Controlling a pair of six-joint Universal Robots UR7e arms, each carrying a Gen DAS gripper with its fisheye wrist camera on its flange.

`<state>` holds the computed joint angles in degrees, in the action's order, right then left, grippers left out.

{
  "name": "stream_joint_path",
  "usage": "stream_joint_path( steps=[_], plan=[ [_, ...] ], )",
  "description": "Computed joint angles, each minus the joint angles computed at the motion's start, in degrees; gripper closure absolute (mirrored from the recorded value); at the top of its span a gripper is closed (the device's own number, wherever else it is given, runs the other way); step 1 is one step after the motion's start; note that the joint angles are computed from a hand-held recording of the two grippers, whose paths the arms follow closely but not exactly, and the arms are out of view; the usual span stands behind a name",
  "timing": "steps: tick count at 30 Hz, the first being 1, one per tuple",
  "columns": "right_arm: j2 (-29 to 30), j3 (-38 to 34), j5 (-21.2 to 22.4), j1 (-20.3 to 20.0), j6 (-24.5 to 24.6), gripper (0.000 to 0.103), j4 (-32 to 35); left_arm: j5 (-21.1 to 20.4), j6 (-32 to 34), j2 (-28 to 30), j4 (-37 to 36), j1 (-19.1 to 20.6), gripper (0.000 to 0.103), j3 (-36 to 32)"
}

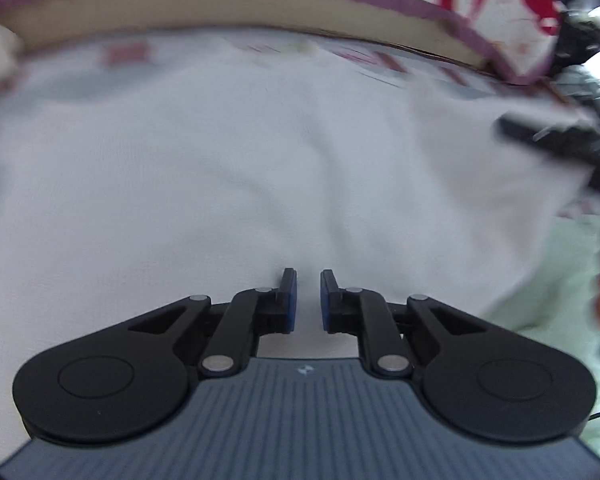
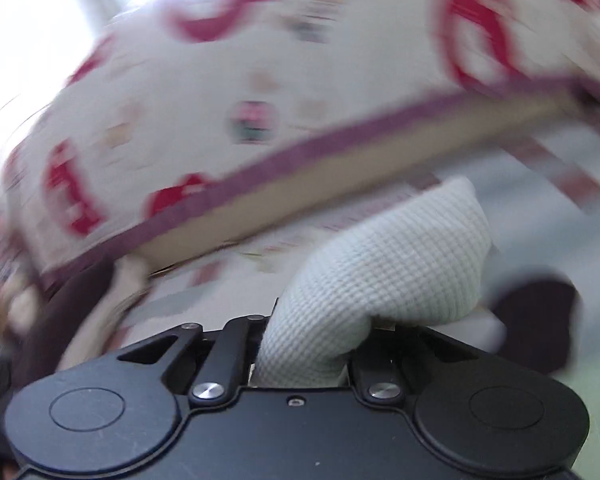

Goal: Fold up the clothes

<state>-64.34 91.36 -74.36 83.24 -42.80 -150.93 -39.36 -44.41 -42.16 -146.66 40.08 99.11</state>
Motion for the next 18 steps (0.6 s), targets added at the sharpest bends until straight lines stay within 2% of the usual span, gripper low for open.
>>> stream_joint_path(
  steps=[2,4,6,7,10,11,14,18],
  plan=[
    [0.7,-1.8,2.6,3.8,-6.3,0.089,6.8,1.5,-3.9,-5.2,1.4,0.1,0.084,3.9],
    [2.2,-3.2,2.3,7.5,-12.2,0.089,14.3,1.6,-6.8,-10.3,0.6,0.9,0.081,7.7],
    [4.4,-3.9,-1.2,11.0,-16.5,0.089,20.7,0.3,-9.7,-14.8,-2.6,2.7,0.073,11.3],
    [5.5,-3.1,-4.3,12.3,-17.7,0.089,21.5,-0.1,-12.2,-16.8,-3.5,3.8,0.073,12.9],
    [9.5,1.2,-16.0,14.8,-18.0,0.089,17.4,-0.3,-17.3,-20.4,-5.4,5.7,0.073,17.2],
    [10.3,2.1,-17.5,14.7,-17.0,0.089,16.1,-0.6,-18.2,-21.0,-6.4,6.0,0.073,18.4],
    [10.9,2.6,-16.3,13.6,-13.8,0.089,15.8,-3.5,-17.4,-20.0,-12.2,7.0,0.073,20.3],
    [10.1,1.9,-15.8,13.5,-14.8,0.089,15.4,-3.5,-15.4,-18.9,-11.8,7.4,0.071,19.1]
  ],
)
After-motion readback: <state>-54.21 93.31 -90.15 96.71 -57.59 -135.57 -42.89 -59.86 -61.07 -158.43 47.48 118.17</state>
